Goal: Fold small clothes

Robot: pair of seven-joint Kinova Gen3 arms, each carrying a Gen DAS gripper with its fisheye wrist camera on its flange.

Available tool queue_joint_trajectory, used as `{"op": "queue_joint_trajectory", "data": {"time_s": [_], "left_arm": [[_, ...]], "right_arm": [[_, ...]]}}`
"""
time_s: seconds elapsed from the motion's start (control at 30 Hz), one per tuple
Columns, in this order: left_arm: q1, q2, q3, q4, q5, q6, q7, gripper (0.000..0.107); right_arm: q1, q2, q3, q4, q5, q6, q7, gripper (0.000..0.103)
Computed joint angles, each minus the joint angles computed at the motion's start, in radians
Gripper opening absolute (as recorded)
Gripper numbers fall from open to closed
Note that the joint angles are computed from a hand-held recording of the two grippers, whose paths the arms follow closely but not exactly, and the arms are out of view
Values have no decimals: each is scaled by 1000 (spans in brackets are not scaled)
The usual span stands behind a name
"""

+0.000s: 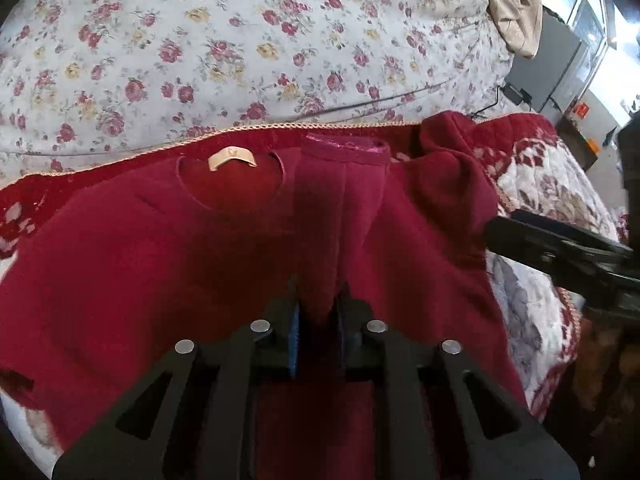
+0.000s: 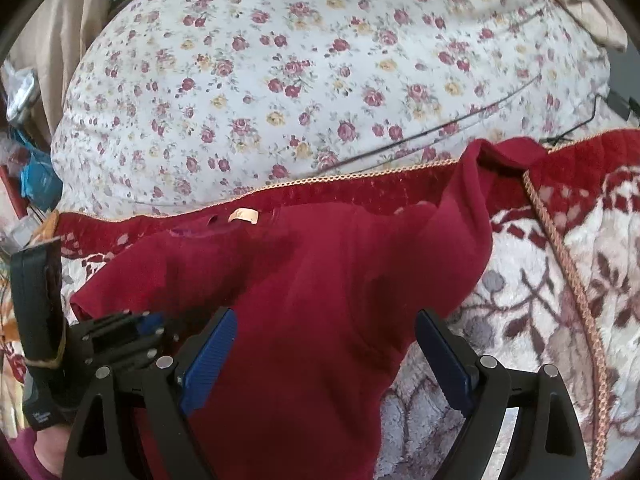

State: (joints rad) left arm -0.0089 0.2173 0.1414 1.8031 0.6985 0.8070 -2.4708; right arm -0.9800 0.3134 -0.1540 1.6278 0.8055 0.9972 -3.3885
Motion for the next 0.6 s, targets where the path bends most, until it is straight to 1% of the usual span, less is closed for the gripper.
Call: {"op": "queue_joint_trajectory", "data": {"time_s": [0.03,0.1,0.17,0.23,0.27,0.37,0.4,0.47,0.53,0.6], "left_arm": [[-25,-12,-4,2,24,20,-28,29],[-70,-37,-18,14,78,57,-90,49],[-110,-64,-46,29,123,96,-160,57],[-143,-96,-85,39,135,119,-205,58],[-155,-106,-94,45,134,114,-216,58],[-160,-147,-141,76,87,26,-222,58],[-156,-157,-160,84,62,-11,-213,58],[-169,-159,-168,89,25,-50,-191,58],[-168,-150,-176,90,-39,-100,-124,58],[-185,-129,-186,83,-65,-114,-72,58]], "right_arm": [[1,1,0,0,1,-6,-1,89],[10,5,2,2,1,-31,2,89],[22,5,4,9,-5,-72,3,89],[30,0,9,24,-5,-115,-3,89],[33,0,12,27,-8,-128,-5,89],[42,5,18,34,-22,-159,-1,89],[47,7,19,34,-30,-168,9,89],[57,12,19,30,-47,-187,39,89],[66,17,22,29,-60,-216,77,89],[76,44,24,2,-90,-215,136,89]]}}
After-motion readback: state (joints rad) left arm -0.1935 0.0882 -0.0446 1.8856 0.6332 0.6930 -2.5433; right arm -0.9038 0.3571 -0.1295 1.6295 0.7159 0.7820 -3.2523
